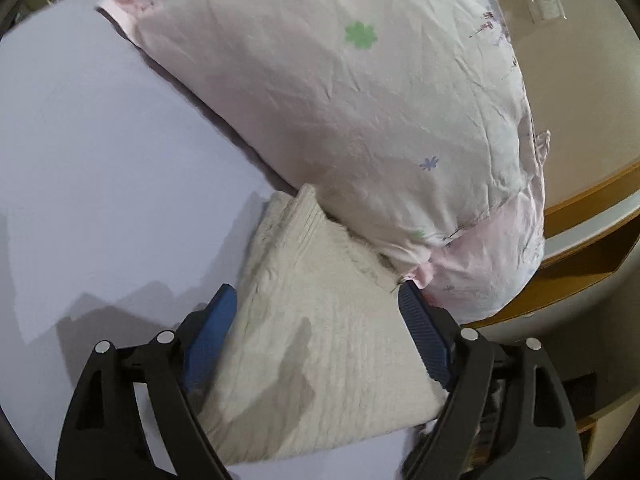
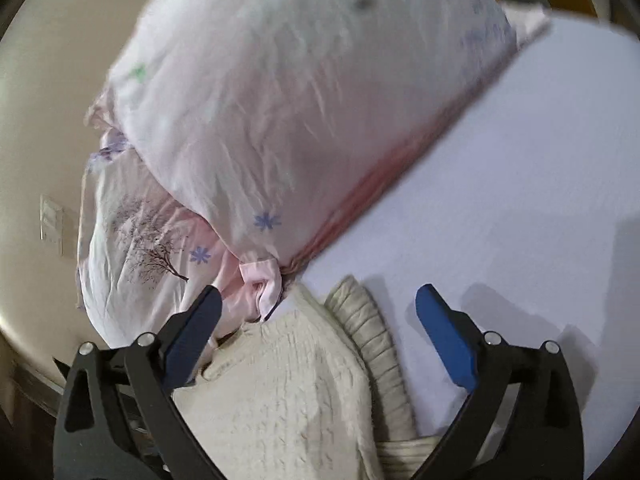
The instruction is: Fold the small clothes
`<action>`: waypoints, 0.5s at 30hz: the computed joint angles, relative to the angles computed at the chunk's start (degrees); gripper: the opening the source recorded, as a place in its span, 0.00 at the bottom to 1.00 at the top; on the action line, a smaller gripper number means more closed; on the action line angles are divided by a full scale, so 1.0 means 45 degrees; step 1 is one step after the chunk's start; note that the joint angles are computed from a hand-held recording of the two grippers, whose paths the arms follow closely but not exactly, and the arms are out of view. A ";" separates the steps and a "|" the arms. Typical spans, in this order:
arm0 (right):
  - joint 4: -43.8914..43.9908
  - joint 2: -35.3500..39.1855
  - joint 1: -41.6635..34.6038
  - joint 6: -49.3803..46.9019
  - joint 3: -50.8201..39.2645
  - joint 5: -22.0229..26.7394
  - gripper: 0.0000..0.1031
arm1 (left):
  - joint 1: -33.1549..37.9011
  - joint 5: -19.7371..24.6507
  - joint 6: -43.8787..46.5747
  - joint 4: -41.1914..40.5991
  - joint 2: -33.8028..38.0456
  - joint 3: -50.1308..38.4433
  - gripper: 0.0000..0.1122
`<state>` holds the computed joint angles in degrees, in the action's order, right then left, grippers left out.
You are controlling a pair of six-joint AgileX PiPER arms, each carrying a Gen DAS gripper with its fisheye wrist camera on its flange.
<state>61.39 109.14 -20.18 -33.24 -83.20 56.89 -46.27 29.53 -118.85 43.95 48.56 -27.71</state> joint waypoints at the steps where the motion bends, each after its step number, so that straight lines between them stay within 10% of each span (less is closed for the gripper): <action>1: -0.0219 -0.0044 -0.0018 -0.0006 -0.0095 0.0202 0.95 | -0.0110 0.0116 0.0375 -0.0451 -0.0061 0.0007 0.74; 6: -0.0034 0.0070 -0.0132 -0.0740 0.0084 0.0811 0.95 | 0.1007 -0.1582 0.4487 -0.4571 0.1100 0.0348 0.74; 9: 0.0111 0.0127 -0.0014 -0.1022 0.0160 0.1189 0.95 | 0.0513 -0.1901 0.3383 -0.3424 0.1851 0.0354 0.71; 15: 0.0767 0.0345 -0.0062 -0.1815 0.0122 0.2075 0.95 | 0.0512 -0.2790 0.2242 -0.3152 0.2501 0.0604 0.21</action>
